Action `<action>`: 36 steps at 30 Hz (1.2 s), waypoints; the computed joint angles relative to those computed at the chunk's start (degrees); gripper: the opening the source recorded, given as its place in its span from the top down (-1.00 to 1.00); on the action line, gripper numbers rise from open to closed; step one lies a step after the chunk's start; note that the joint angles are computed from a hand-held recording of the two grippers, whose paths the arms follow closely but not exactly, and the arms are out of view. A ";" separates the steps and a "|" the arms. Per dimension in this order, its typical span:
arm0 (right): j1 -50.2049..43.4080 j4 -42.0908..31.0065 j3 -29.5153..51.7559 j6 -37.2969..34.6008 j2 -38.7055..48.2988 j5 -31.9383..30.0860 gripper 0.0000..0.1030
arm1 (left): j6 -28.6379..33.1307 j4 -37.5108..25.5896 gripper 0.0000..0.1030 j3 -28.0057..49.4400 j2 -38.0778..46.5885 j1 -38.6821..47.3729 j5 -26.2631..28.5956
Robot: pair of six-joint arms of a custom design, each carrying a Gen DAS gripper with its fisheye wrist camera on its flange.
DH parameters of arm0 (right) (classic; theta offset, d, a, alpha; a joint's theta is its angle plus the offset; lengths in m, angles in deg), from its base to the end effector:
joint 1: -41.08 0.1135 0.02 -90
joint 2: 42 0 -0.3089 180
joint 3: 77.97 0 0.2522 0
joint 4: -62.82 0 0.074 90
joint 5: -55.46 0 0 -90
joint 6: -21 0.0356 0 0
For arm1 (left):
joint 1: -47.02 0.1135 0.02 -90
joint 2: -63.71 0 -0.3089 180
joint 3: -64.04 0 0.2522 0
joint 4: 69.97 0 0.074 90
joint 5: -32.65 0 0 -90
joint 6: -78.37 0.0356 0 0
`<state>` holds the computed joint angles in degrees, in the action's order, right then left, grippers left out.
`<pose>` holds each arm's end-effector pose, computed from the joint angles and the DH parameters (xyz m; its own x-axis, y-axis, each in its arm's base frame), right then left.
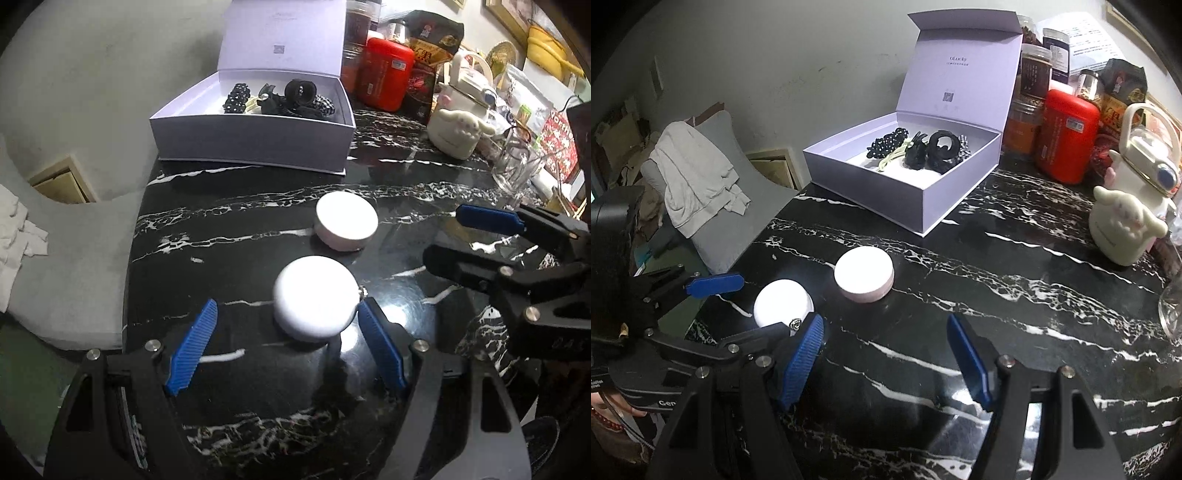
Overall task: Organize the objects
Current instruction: 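Grasp the white round compact with the left gripper while the right gripper grasps the pink compact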
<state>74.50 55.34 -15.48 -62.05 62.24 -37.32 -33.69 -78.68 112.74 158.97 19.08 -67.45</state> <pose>0.2959 0.1973 0.1620 -0.6972 -0.3153 -0.6438 -0.4958 0.8607 0.1155 0.2537 -0.1275 0.1484 -0.8130 0.0126 -0.5821 0.0730 0.9941 -0.0804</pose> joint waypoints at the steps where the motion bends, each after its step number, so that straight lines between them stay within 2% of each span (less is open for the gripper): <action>1: 0.07 -0.24 0.70 0.02 0.61 -0.14 -0.37 | 0.23 0.31 -0.51 -0.06 0.10 0.64 0.34; 11: 0.23 -2.39 8.89 0.99 7.95 -1.09 -0.37 | 4.02 2.24 -0.51 0.59 3.56 6.81 1.48; 17: 0.52 -4.21 13.90 0.92 12.56 -1.33 -0.37 | 4.76 6.90 -0.51 -0.88 3.55 11.03 5.50; 23: 0.38 -5.39 17.58 0.72 15.61 -2.72 -0.37 | 4.44 8.09 -0.51 0.38 5.41 14.54 10.85; 26: 0.17 -6.40 19.28 0.92 17.02 -3.51 -0.27 | 4.54 7.86 -0.51 1.11 6.35 14.96 11.29; 28: 0.15 -6.71 19.90 0.62 17.66 -4.12 -0.03 | 4.73 7.64 -0.51 1.50 6.82 14.45 10.41; 33: 0.46 -7.01 19.53 0.08 17.31 -3.23 -0.03 | 5.36 9.05 -0.51 0.92 6.98 13.87 10.05; 34: 0.52 -6.70 18.93 0.10 16.98 -3.06 -0.03 | 5.45 10.17 -0.49 0.39 6.82 14.15 11.38; 36: 0.79 -6.42 17.61 0.07 16.10 -2.42 -0.03 | 4.88 11.77 -0.16 -0.46 6.30 14.82 14.65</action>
<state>75.29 48.92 2.13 -61.99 78.34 -39.74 -28.81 -66.91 112.28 165.27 33.90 -52.80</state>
